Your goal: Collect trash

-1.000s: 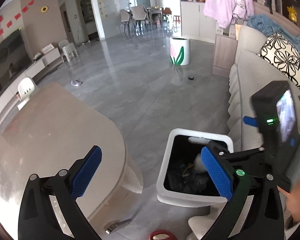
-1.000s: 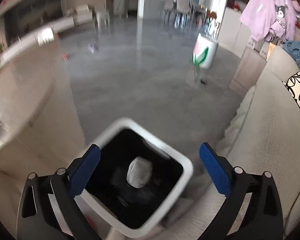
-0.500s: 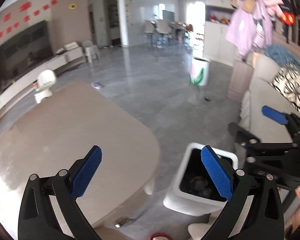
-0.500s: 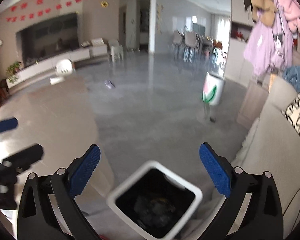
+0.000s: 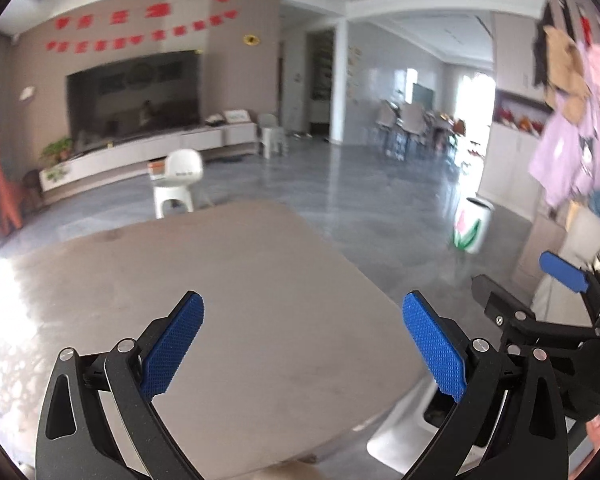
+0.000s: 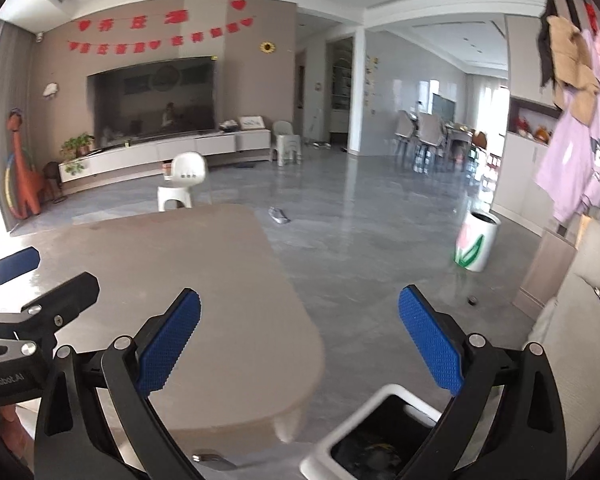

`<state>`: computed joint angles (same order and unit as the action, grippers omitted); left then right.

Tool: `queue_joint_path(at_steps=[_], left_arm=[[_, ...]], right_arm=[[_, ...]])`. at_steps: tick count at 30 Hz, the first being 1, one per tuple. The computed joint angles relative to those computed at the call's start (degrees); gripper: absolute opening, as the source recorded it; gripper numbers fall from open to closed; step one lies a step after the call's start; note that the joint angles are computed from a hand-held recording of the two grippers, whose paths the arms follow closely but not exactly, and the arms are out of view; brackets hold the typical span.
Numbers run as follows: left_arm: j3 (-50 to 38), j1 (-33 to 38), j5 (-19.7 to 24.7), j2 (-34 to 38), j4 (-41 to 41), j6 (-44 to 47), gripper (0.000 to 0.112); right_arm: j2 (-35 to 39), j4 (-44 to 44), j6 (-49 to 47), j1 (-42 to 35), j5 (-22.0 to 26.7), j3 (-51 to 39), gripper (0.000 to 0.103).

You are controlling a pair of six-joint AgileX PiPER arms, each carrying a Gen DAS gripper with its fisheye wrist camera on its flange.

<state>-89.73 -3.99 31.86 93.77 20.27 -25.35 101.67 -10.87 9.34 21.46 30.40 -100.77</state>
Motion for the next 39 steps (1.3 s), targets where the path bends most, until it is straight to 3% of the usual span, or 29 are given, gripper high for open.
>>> queue_joint_path(at_steps=[3,8,11,14,22,27,33,36,39], left_arm=[[1.13,3.73,1.22,-2.36,0.58,-2.16,0.098],[3.28,8.18,4.56,-6.02,8.09,-8.83,0.098],[4.41,10.92,8.59,-8.46,15.56,-13.60,0.098],[4.66,14.81,11.39,-9.78,17.20,-13.54,0.098],[7.05,31.06,8.59,-14.18,1.59,1.85,0.098],[9.80,36.44,7.29,-16.94,2.15,2.49,0.098],[7.95,44.11,7.00,-16.43,-5.97,9.87,0.098],[8.34,45.54,6.80,-16.85,-6.82,11.43,0.098],[8.10,47.52,7.34,-16.90,-13.90,17.88,0.098]], right_arm=[[1.69,-0.67,0.17,3.40,1.00,-3.67,0.099],[4.95,-0.42,-0.86,9.40,2.58,-9.70,0.099],[6.92,0.16,-1.16,13.17,3.95,-13.08,0.099],[8.24,0.25,-2.17,17.41,4.14,-14.75,0.099],[11.21,-1.56,-2.84,26.96,5.84,-20.51,0.099],[13.19,-0.44,-1.96,30.16,6.99,-23.94,0.099],[17.60,-0.30,-2.31,32.49,11.52,-31.92,0.099],[17.09,-0.93,-1.83,33.34,11.33,-31.29,0.099],[15.83,-1.26,-1.74,33.34,10.34,-29.15,0.099]])
